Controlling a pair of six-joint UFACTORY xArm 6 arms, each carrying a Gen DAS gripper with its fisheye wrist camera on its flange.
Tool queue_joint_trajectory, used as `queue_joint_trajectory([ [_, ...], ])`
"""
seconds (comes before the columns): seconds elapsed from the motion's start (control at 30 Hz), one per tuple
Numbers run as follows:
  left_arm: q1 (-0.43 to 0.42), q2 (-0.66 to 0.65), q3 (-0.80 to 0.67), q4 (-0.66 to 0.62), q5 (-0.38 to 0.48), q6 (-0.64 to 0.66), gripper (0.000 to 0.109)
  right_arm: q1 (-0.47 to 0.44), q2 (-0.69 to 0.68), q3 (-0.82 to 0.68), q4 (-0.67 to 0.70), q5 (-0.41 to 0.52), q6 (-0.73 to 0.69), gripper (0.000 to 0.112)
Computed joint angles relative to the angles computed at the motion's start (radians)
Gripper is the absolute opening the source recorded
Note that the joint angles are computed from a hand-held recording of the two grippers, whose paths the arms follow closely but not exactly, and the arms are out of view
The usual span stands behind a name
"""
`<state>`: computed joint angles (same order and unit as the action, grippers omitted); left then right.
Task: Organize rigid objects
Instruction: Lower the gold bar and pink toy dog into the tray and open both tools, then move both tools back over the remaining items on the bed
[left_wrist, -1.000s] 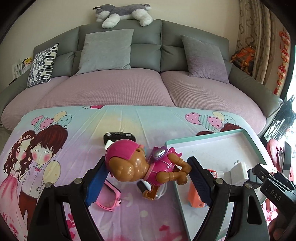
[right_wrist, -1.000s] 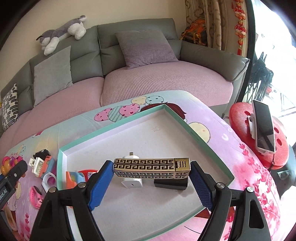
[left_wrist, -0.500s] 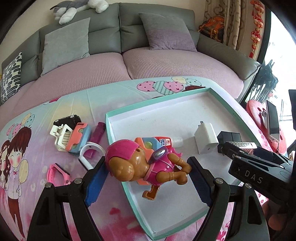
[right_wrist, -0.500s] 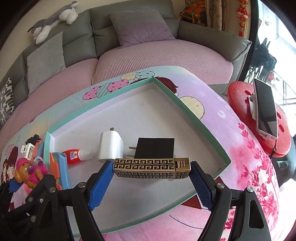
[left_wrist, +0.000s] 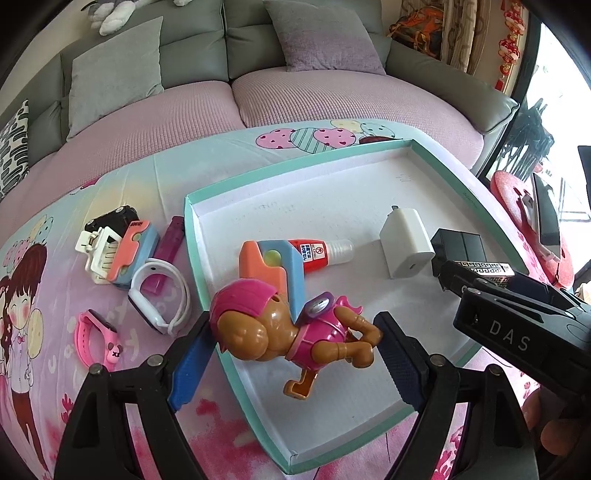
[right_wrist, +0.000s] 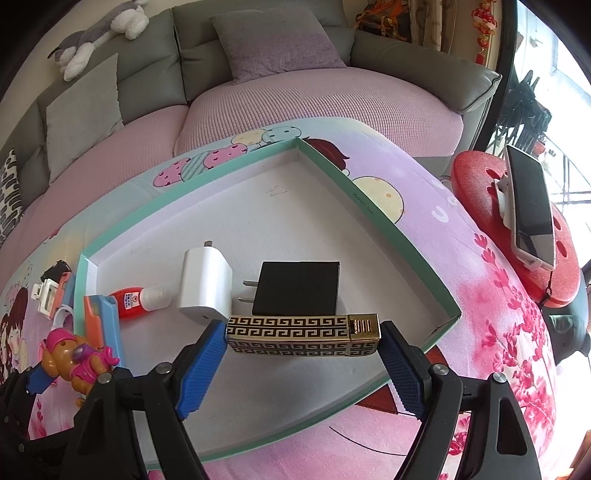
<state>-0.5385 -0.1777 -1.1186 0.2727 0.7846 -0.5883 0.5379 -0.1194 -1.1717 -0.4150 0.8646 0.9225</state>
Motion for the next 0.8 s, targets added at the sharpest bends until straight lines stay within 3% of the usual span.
queue_joint_trajectory([
  [0.4,0.021,-0.033,0.015,0.004,0.000,-0.028,0.090,-0.005,-0.009,0.007,-0.013,-0.018,0.018,0.090],
  [0.53,0.042,-0.056,0.032,0.010,-0.003,-0.051,0.090,-0.004,-0.013,0.010,-0.026,-0.025,0.028,0.103],
  [0.8,0.109,-0.104,0.079,0.040,0.015,-0.136,0.091,-0.011,-0.026,0.027,-0.046,-0.052,0.062,0.103],
])
